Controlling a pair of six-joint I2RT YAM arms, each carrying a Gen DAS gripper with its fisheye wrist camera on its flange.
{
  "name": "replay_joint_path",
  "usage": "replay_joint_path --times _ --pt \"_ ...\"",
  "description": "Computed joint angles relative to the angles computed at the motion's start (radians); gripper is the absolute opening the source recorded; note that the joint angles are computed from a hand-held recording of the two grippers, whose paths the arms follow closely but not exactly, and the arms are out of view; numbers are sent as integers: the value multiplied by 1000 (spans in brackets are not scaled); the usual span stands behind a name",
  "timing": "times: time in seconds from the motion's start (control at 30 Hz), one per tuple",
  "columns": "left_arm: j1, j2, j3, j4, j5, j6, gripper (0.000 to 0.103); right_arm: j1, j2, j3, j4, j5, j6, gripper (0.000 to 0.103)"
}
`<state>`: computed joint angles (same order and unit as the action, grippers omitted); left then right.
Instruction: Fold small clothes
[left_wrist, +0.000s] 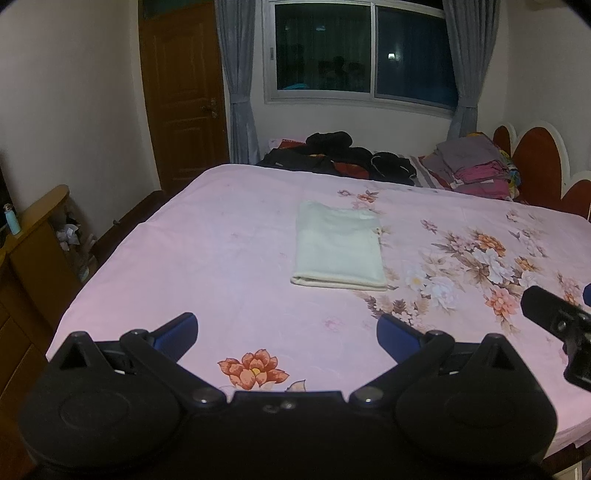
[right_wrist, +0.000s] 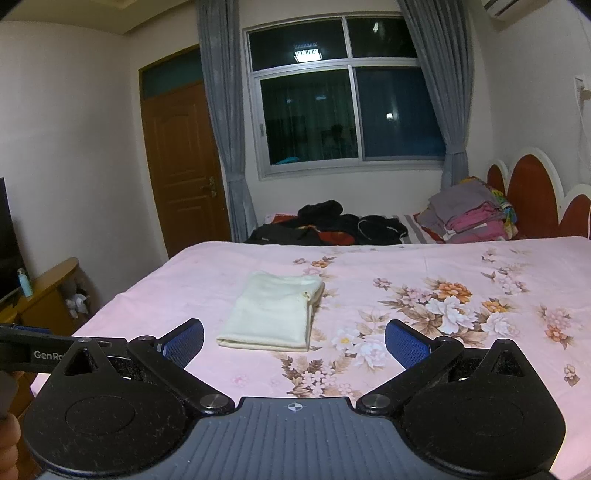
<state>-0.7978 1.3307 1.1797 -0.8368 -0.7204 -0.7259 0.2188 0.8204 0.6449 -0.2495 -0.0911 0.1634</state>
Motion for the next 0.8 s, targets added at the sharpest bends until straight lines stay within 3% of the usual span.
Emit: replay_joint_path --times 0.8 --pt "7 -3 1 -6 19 2 103 -10 5 -18 18 -15 -3 103"
